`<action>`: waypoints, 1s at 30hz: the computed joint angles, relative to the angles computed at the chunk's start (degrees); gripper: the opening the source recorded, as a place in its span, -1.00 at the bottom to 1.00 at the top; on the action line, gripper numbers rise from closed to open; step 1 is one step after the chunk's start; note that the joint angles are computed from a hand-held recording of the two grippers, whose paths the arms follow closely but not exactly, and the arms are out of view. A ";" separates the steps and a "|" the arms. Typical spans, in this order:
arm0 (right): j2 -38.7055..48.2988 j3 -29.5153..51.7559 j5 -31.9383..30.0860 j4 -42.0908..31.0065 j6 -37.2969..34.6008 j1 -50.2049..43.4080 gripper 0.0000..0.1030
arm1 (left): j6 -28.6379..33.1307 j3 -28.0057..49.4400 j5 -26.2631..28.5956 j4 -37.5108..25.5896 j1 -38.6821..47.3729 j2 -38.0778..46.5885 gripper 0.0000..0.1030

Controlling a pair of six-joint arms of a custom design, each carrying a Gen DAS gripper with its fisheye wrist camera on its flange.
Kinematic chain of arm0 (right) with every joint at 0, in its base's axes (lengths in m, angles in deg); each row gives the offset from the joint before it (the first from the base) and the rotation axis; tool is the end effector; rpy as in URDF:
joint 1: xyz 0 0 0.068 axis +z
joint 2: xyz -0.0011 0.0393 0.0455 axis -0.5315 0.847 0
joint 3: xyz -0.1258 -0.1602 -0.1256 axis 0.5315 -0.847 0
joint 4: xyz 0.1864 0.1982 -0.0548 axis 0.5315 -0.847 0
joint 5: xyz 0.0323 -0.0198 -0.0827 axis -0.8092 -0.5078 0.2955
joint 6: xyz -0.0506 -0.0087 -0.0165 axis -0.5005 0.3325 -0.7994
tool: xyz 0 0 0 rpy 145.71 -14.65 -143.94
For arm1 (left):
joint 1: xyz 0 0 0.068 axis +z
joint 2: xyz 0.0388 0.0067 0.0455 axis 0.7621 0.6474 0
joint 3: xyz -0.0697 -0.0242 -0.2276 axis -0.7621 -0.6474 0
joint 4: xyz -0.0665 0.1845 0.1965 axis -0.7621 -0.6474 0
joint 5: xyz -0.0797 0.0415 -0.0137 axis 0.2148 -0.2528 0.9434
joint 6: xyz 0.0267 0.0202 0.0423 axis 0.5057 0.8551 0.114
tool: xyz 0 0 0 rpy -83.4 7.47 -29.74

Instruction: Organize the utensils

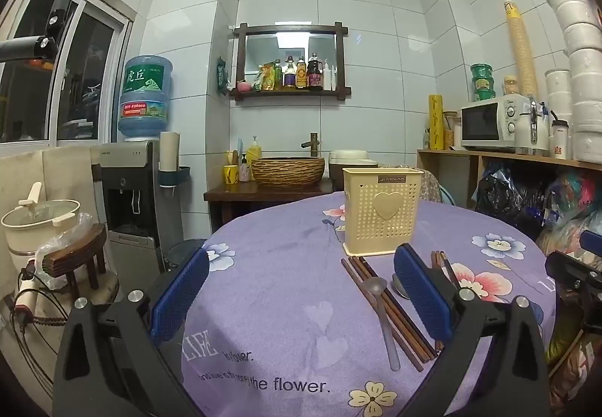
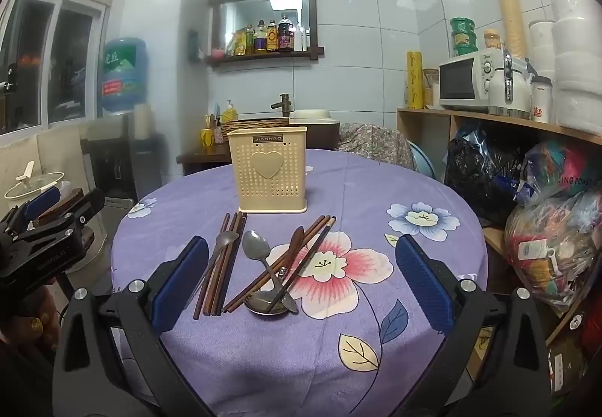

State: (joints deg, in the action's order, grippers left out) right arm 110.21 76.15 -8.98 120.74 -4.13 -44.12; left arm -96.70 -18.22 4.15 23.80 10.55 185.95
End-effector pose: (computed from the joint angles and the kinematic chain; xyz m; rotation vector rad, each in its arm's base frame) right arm 0.2493 -0.0287 0.1088 -0.4281 1.8079 0.4572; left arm 0.2072 -0.1266 0.0527 -0.4061 1.6755 0.3701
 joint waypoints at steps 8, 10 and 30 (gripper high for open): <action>-3.83 -1.49 1.01 -2.18 0.59 1.12 0.90 | 0.16 0.06 0.65 0.89 0.48 0.74 0.90; -1.81 -0.77 -0.05 -0.92 0.99 -0.05 0.90 | 1.24 -0.43 0.17 2.06 0.28 0.30 0.90; -0.09 -0.39 0.52 -0.37 0.83 0.44 0.90 | 2.06 -0.15 -1.12 2.82 -0.42 0.94 0.90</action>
State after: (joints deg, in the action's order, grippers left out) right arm 110.13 75.76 -8.46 120.37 -3.30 -43.68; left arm -94.64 -18.38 3.03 26.61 10.14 186.89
